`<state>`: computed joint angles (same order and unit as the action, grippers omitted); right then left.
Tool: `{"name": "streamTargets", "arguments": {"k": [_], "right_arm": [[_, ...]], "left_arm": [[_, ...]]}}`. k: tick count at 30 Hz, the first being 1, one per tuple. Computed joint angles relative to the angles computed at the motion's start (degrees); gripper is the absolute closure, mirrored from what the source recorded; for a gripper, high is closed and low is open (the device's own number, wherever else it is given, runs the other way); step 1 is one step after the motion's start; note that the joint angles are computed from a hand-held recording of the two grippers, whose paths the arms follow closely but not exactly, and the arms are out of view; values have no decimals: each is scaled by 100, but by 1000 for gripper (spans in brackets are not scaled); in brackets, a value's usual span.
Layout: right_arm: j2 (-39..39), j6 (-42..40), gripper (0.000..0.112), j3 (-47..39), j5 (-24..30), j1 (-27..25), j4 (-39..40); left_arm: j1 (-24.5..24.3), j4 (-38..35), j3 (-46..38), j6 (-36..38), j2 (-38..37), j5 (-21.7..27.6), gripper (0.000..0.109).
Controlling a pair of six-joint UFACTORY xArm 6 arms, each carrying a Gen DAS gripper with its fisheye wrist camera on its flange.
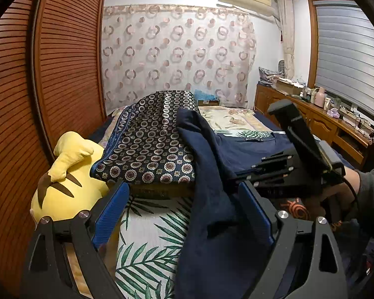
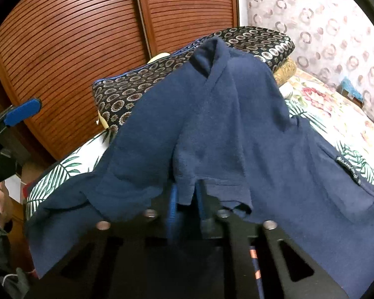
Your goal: Fold small clothes
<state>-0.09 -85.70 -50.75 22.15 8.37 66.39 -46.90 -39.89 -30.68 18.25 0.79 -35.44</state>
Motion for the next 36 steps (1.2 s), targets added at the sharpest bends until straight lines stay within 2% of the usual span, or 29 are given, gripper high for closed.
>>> {"name": "streamTargets", "arguments": {"k": [8, 11, 13, 17, 19, 21, 24, 28, 32, 36], "right_arm": [[261, -402, 106, -506, -351, -156, 818], [373, -197, 106, -700, -543, -280, 939], [556, 215, 105, -871, -831, -289, 823], [586, 744, 81, -898, -1082, -165, 471], [500, 613, 68, -832, -1049, -184, 591], [304, 564, 62, -683, -1056, -217, 647], [-5, 303, 62, -470, -979, -306, 910], [-847, -373, 62, 216, -821, -529, 1457], [-1685, -947, 62, 867, -620, -867, 1884], [-2471, -1154, 62, 1476, -455, -1341, 1940]], "left_arm": [[-55, 35, -4, -70, 45, 42, 19], [-101, 7, -25, -61, 66, 53, 19], [-116, 16, -28, -67, 57, 75, 19], [-181, -68, -138, 36, 109, 166, 19], [-199, -79, -179, 53, 140, 190, 19], [-217, -55, -225, 35, 166, 229, 19], [-260, -49, -323, 49, 229, 316, 19], [-367, -177, -506, 198, 348, 406, 19], [-450, -192, -729, 209, 500, 509, 19], [-543, -178, -966, 218, 670, 618, 19]]}}
